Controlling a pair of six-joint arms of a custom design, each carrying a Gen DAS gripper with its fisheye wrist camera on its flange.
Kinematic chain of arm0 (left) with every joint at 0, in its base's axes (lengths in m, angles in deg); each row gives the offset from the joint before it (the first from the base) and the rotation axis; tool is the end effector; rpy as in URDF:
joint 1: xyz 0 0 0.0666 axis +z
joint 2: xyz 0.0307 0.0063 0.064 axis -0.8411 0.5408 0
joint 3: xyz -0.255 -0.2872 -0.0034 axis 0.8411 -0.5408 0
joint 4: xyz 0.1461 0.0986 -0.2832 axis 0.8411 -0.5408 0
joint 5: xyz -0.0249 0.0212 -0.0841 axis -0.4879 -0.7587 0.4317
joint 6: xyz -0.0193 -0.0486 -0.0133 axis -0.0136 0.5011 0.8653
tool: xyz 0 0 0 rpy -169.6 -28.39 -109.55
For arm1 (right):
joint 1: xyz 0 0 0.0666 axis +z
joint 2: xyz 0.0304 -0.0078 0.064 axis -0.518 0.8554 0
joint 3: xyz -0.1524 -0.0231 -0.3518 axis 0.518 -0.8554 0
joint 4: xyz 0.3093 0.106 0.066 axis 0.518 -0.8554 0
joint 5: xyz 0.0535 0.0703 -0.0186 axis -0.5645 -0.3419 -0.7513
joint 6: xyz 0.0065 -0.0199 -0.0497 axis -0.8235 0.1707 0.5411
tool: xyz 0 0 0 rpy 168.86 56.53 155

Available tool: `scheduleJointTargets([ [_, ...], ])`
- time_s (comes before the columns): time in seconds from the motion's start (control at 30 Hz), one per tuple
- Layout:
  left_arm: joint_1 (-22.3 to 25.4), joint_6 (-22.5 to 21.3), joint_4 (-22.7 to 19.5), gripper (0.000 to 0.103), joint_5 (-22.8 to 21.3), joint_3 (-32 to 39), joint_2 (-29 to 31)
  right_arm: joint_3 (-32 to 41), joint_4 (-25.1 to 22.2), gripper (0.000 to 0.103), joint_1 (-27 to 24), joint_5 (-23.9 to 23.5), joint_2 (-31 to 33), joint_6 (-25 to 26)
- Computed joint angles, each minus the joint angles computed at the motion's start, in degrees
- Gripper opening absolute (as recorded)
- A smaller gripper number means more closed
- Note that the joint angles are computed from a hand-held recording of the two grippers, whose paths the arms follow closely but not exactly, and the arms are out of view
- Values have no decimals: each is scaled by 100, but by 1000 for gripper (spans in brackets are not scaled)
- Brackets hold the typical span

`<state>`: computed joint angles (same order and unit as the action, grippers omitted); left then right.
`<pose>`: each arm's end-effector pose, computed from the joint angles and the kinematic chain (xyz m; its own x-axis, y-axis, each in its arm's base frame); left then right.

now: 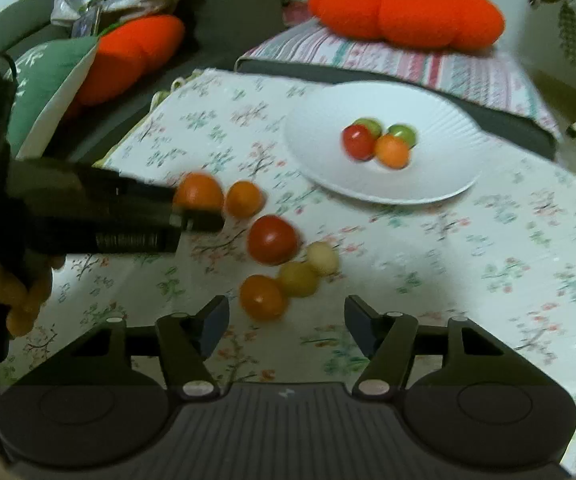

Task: Organize fruits
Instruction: 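Grasp a large tangerine with the left gripper while the right gripper grasps a red tomato, then carry the tangerine and tomato in both grippers over the plate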

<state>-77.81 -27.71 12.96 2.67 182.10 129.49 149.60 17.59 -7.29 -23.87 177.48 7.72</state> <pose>0.6071 -0.2404 0.2997 -0.5485 0.4776 -0.6864 0.7022 0.7087 -0.0680 0.4870 0.2080 0.3117 -0.7702 0.1336 -0.6237 0.0581 0.9884 0.1401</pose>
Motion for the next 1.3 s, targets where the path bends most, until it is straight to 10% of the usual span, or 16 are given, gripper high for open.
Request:
scheduleJointTargets([
  [0.3, 48, 265, 10, 25, -130, 139, 77, 502, -186, 49, 77, 130, 596, -548],
  [0.43, 56, 293, 51, 25, -103, 109, 53, 513, -109, 27, 111, 316, 698, -629],
  [1.3, 84, 403, 160, 25, -181, 140, 47, 72, 239, 26, -10, 357, 114, -735],
])
